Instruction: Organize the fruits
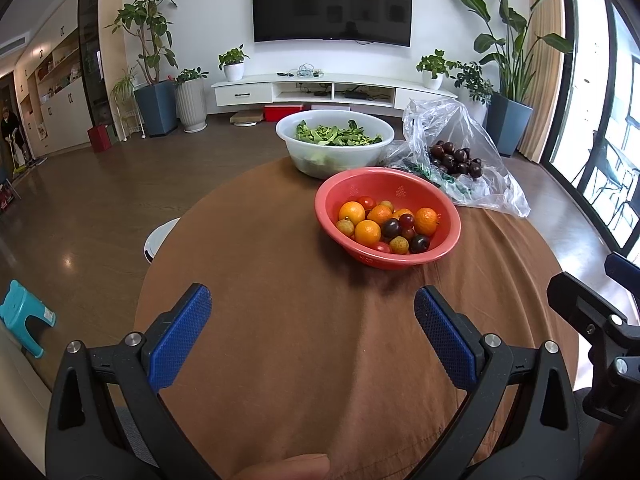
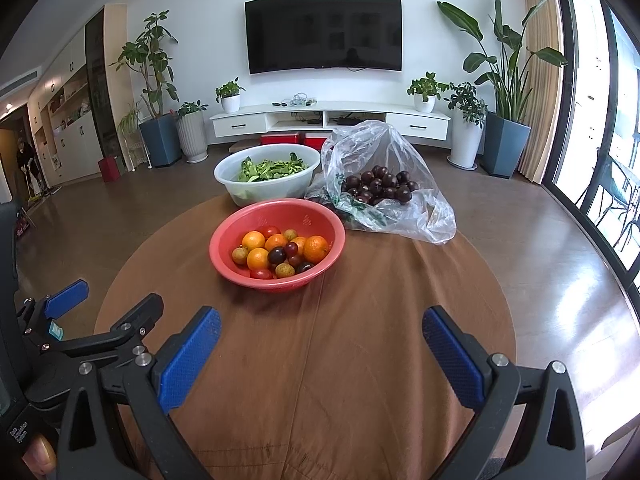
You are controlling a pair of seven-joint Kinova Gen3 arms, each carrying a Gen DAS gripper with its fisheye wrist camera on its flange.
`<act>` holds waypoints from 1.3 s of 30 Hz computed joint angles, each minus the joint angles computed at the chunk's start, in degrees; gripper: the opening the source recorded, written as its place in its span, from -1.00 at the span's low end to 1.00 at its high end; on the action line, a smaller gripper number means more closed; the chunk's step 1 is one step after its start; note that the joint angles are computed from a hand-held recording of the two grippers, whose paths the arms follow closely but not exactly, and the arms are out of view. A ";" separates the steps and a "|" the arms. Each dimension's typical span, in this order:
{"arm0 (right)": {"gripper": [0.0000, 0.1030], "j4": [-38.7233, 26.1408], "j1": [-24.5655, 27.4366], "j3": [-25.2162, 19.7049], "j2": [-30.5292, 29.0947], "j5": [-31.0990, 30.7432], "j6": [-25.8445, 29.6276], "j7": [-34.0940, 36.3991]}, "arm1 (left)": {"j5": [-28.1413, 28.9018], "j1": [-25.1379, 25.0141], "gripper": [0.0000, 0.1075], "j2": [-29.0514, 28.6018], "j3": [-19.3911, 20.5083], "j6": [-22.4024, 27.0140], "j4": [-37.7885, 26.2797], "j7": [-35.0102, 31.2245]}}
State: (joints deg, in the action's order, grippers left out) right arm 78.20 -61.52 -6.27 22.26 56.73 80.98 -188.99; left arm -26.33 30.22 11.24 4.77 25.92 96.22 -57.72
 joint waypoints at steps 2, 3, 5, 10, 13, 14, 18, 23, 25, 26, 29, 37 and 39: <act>1.00 -0.08 0.01 -0.01 -0.01 -0.03 0.05 0.06 | -0.22 0.15 0.91 0.04 -0.06 0.04 0.00 0.29; 1.00 -0.06 0.02 -0.03 -0.01 -0.07 0.00 0.05 | -0.06 0.06 0.91 0.06 0.03 0.01 -0.01 0.17; 1.00 -0.17 0.00 -0.02 -0.02 -0.07 0.13 0.15 | -0.41 0.36 0.91 0.17 -0.11 -0.06 0.03 0.59; 1.00 -0.07 -0.04 -0.02 0.04 -0.14 0.09 -0.03 | -0.50 0.42 0.91 0.21 -0.13 -0.05 0.02 0.73; 1.00 -0.13 -0.04 -0.02 0.02 -0.16 0.14 0.02 | -0.47 0.41 0.91 0.22 -0.11 0.03 -0.02 0.69; 1.00 -0.16 -0.03 -0.03 0.00 -0.18 0.14 0.06 | -0.37 0.31 0.91 0.15 -0.07 0.03 0.01 0.56; 1.00 -0.20 -0.05 -0.04 -0.01 -0.22 0.20 0.12 | -0.44 0.37 0.91 0.19 -0.08 0.06 -0.01 0.66; 1.00 -0.32 -0.07 -0.03 -0.02 -0.27 0.30 0.19 | -0.31 0.30 0.91 0.20 -0.03 0.06 -0.03 0.57; 1.00 -0.30 -0.08 -0.04 -0.01 -0.29 0.29 0.16 | -0.39 0.39 0.91 0.27 -0.06 0.06 -0.05 0.64; 1.00 -0.42 -0.02 -0.03 -0.07 -0.33 0.32 0.35 | -0.25 0.28 0.91 0.21 -0.01 0.06 -0.04 0.48; 1.00 -0.52 0.00 -0.03 -0.07 -0.40 0.38 0.46 | -0.25 0.29 0.91 0.21 -0.03 0.06 -0.04 0.50; 1.00 -0.50 -0.03 -0.04 -0.01 -0.65 0.38 0.34 | -0.77 0.70 0.91 0.30 -0.18 0.09 0.02 1.15; 1.00 -0.41 -0.13 -0.09 0.03 -0.77 0.39 0.11 | -0.93 0.83 0.91 0.41 -0.21 0.07 0.00 1.35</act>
State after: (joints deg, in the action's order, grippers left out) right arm 77.79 -61.65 -6.36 22.29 55.97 81.37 -188.88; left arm -27.26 31.05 11.64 4.56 25.98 96.23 -56.37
